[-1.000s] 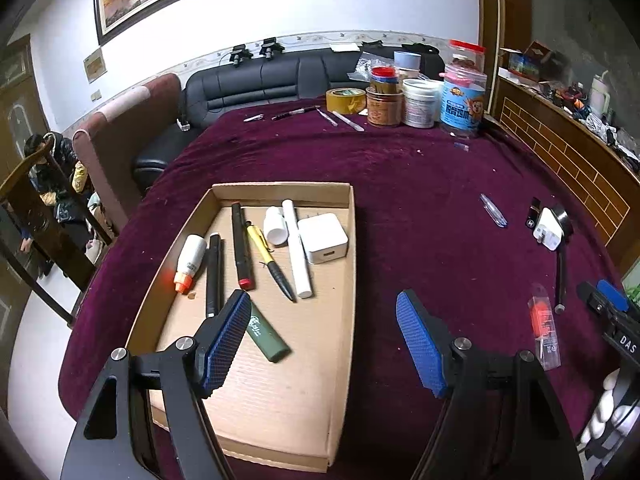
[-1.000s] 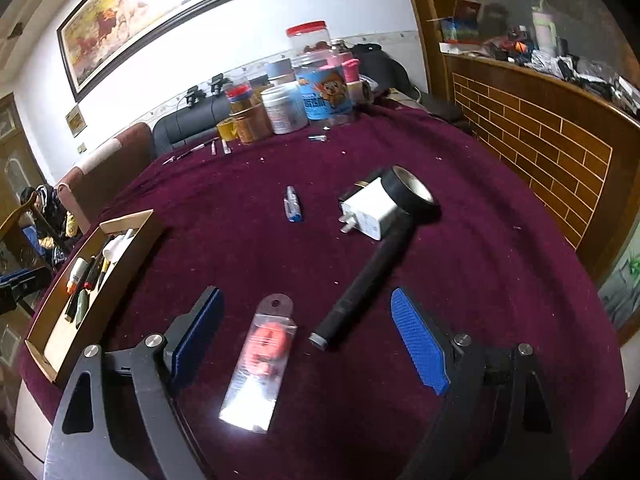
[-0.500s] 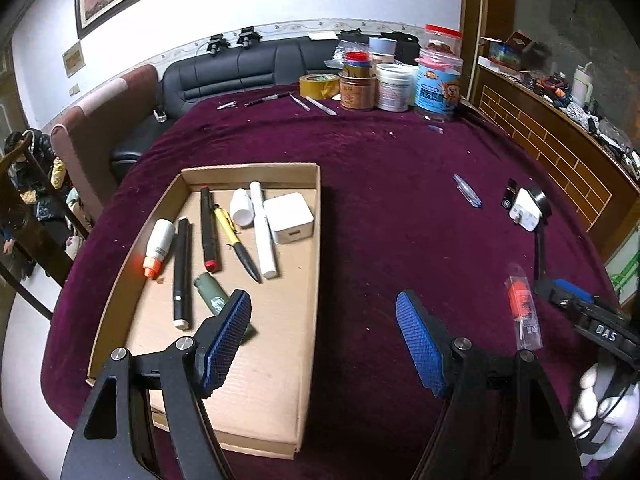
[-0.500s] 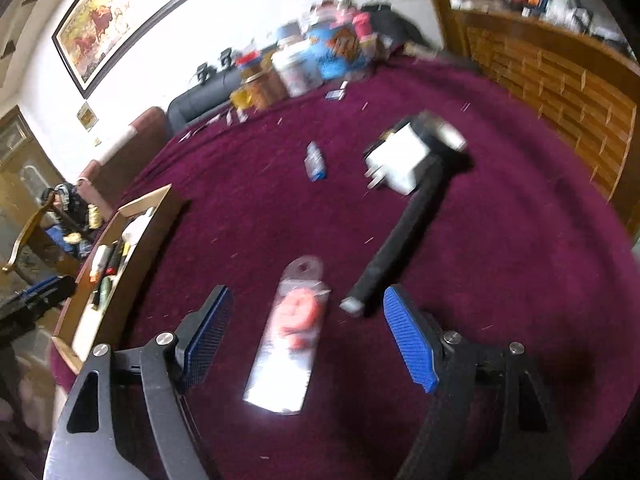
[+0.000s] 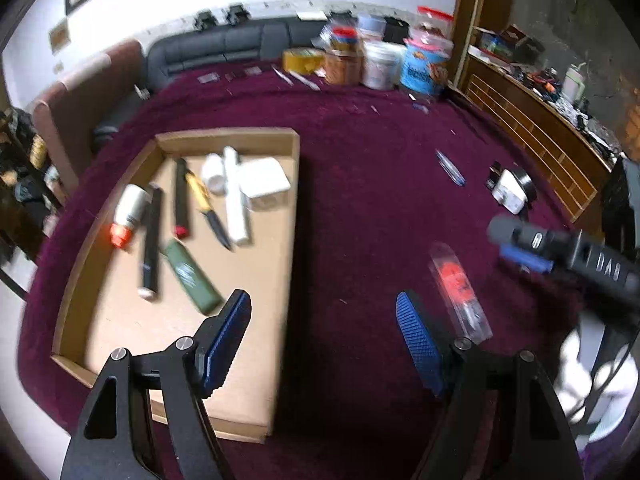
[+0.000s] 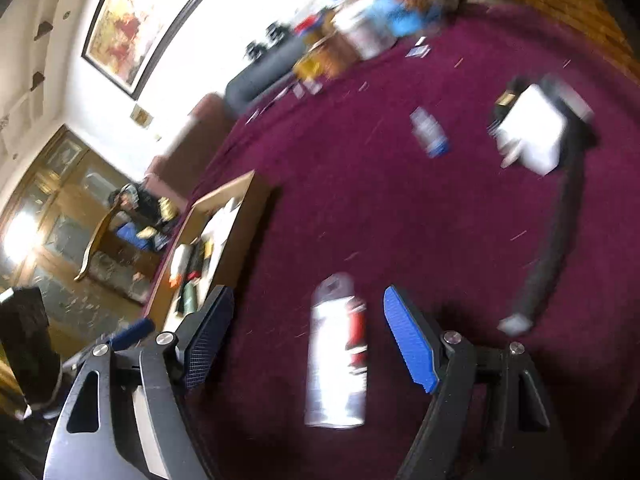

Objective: Organize rigid objects
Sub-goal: 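Move the left tool to the clear orange package while the right tool approaches the black marker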

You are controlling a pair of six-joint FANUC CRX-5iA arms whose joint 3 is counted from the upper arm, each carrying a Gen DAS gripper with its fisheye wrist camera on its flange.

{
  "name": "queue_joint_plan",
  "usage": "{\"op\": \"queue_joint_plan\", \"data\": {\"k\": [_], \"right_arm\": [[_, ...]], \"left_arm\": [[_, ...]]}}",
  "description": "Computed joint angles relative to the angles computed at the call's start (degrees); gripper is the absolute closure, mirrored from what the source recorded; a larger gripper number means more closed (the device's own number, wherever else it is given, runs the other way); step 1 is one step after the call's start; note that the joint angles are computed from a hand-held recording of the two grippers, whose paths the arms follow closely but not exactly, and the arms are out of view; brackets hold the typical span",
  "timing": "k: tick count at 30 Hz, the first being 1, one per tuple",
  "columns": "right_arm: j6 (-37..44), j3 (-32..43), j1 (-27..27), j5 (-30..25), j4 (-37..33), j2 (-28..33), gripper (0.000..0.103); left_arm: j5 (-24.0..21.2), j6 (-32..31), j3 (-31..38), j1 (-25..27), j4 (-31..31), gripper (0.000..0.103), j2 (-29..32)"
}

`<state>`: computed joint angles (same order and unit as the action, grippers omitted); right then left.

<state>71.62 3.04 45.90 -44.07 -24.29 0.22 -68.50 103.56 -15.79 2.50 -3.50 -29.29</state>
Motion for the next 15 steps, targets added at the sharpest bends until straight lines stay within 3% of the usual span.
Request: {"op": "queue_joint_plan", "data": {"k": [3, 7, 10, 15], "right_arm": [[-4.95, -3.49, -0.72, 2.00, 5.94, -2.41, 0.025], [-14.12, -8.45, -1.14, 3.43, 16.47, -5.19, 0.025], [-21.05, -10.14, -0.93, 1.91, 24.72, -5.21, 0.025], [-21.84, -6.50, -0.43, -1.36, 28.39, -1.39, 0.025]], "left_arm": [[1.18, -2.31, -1.74, 0.14, 5.06, 0.033, 1.60], [2.54, -3.63, -0.94, -3.46, 6.86, 0.033, 5.82], [2.41, -2.49, 1.73, -7.22, 4.86, 0.033, 10.09], [3.36, 1.60, 5.88, -12.45, -1.78, 0.033, 15.21]]}}
